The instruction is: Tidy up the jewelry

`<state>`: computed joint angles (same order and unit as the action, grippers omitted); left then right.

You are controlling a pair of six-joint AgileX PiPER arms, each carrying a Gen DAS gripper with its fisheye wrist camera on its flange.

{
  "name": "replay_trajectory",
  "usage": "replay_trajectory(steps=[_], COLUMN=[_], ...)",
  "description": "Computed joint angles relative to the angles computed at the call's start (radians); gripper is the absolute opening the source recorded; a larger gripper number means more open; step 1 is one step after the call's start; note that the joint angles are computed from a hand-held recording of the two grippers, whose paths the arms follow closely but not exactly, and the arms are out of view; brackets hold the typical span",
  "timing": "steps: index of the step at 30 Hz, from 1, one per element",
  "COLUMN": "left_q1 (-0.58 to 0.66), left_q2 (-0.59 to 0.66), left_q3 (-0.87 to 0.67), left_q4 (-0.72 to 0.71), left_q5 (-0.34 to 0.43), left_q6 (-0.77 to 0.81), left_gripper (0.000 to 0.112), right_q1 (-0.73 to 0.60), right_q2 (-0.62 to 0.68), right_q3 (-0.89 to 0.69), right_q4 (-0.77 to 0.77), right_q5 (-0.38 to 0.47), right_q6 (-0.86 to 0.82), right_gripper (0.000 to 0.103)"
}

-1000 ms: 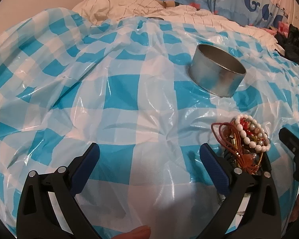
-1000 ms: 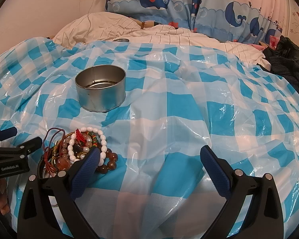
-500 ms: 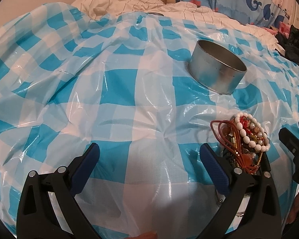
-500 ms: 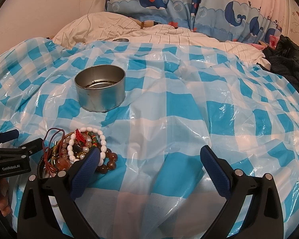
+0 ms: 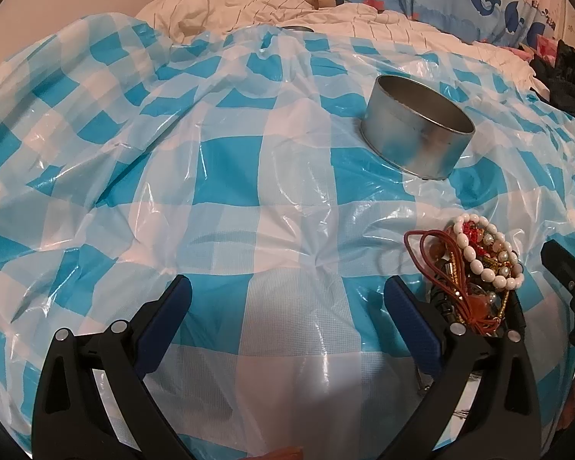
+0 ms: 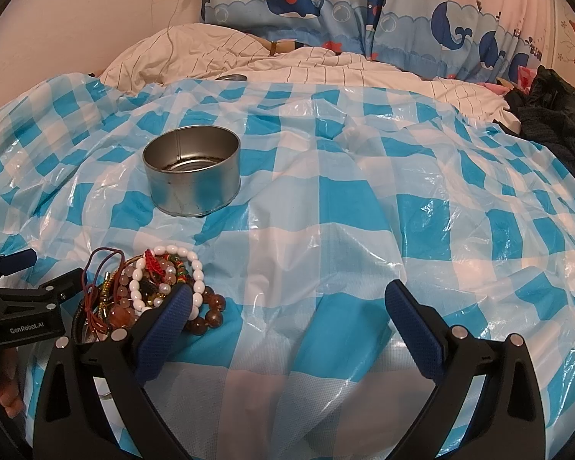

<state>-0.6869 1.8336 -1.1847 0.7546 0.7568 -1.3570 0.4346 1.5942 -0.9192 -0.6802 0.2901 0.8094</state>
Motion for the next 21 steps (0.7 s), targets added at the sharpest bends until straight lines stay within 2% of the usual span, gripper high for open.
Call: replay_trajectory(steps=[21], left_q1=[-0.006], left_q2=[0.001], left_q3=[-0.008], left_q4=[0.002], left_q5=[0.012], left_q6=[0.002], left_gripper=[0.097], right_q1=[-0.002], right_q2=[0.001], right_q3=[0.001], right_q4=[0.006], right_q5=[-0.003], right_q6=[-0.005], right_gripper=[0.096])
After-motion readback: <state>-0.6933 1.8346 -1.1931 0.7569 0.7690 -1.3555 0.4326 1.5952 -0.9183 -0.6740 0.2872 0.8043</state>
